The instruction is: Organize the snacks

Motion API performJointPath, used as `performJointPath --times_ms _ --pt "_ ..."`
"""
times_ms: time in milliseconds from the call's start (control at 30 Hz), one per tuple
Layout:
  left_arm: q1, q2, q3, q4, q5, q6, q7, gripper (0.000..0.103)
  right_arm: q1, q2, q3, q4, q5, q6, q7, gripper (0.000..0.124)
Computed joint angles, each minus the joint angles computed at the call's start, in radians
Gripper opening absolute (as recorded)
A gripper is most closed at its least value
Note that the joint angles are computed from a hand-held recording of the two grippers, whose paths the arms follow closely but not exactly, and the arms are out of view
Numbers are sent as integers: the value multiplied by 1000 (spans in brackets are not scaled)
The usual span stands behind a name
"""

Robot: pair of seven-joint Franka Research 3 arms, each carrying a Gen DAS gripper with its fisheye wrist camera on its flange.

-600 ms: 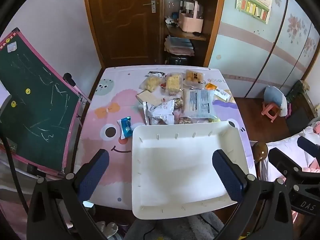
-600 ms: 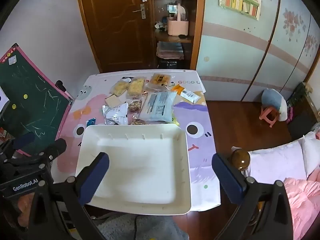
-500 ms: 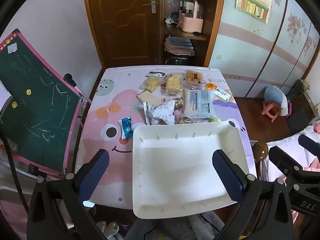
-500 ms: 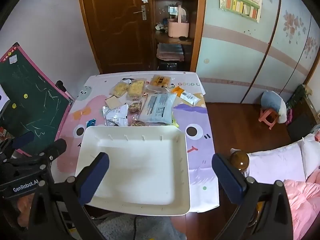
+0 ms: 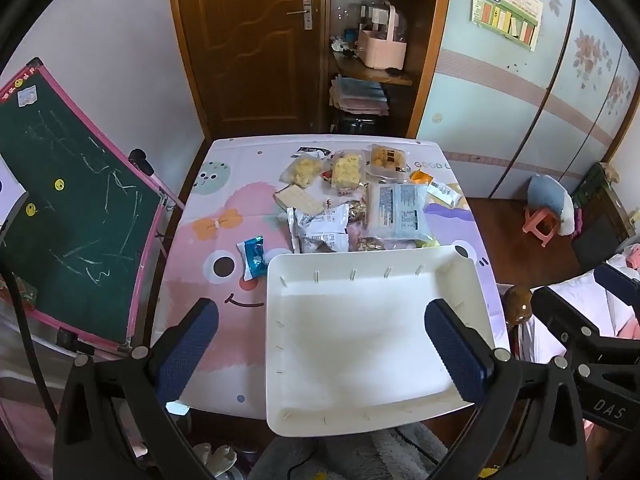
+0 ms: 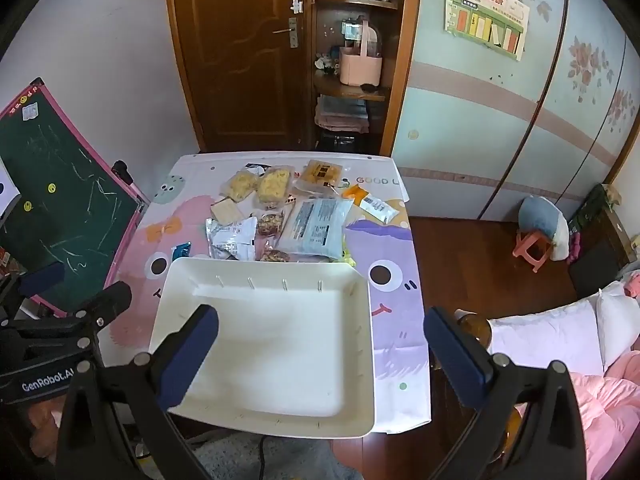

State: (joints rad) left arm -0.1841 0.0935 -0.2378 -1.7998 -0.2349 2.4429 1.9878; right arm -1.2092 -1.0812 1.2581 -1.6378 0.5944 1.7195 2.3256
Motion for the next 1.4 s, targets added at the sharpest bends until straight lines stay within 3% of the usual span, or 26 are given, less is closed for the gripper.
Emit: performJointPath --times_ms 567,1400 --pt "1 11 -1 72 9 -55 -21 103 -19 -11 2 15 18 2 -13 103" --pt "-1 10 -3 74 3 -54 -23 102 -54 -37 -1 37 56 -2 -11 103"
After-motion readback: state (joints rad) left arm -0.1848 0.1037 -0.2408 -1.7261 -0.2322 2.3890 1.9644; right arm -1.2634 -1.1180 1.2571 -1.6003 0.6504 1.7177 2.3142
